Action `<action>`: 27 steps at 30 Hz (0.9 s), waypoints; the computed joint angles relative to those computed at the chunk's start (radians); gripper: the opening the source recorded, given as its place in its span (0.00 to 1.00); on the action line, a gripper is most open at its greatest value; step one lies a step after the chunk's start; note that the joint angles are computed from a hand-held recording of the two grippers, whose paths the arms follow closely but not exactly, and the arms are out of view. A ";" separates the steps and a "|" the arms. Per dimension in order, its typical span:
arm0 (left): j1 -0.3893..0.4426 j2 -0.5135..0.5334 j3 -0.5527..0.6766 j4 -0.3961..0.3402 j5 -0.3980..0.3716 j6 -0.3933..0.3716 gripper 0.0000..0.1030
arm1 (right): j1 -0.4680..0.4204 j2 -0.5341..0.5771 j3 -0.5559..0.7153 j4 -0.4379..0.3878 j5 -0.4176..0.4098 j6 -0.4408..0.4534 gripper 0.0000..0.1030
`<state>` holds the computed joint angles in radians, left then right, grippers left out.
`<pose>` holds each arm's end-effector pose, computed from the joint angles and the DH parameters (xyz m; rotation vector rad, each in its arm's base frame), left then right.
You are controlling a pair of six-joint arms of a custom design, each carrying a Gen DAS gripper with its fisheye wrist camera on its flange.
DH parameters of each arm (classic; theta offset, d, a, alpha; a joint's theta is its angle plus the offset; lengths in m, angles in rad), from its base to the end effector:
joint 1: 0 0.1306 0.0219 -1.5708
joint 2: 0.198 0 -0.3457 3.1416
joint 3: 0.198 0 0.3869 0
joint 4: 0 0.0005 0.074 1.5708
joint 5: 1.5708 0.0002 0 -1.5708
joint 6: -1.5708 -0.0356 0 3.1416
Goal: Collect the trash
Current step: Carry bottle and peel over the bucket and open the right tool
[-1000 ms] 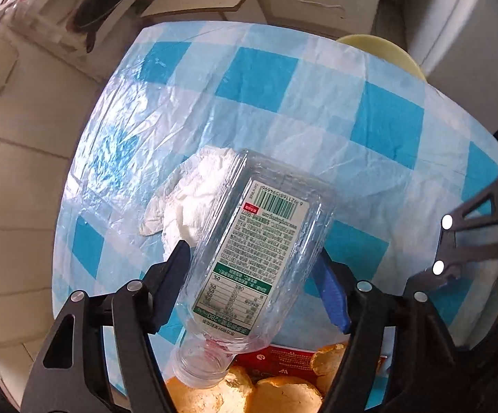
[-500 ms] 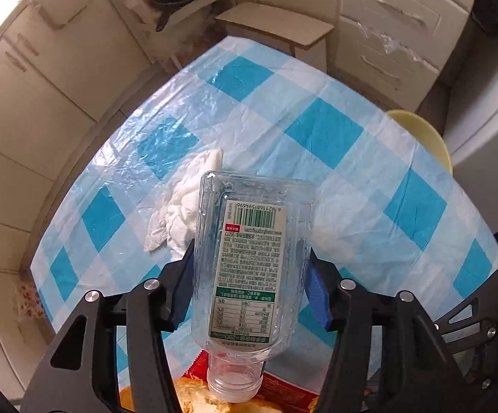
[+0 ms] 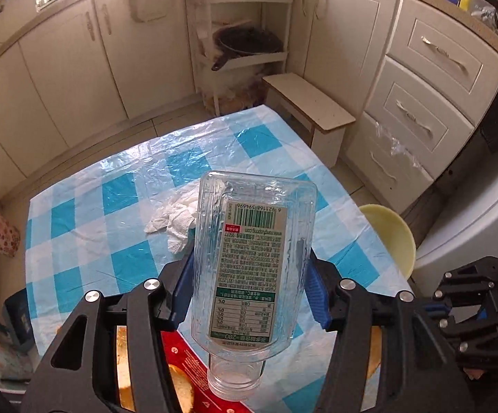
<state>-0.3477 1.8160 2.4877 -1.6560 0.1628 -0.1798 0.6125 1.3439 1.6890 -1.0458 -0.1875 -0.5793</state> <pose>0.4992 -0.1876 0.5927 0.7276 2.4527 -0.2727 0.3722 0.2690 0.5366 -0.1445 2.3950 0.8118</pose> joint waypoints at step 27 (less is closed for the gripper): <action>-0.444 -0.273 -0.438 0.382 -0.150 0.344 0.52 | -0.291 -0.179 -0.170 -0.281 0.291 0.090 0.06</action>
<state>-0.7921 1.5427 2.0502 -1.2743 0.0124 0.1640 0.3214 1.1653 1.5192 -1.3269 0.1036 -0.4893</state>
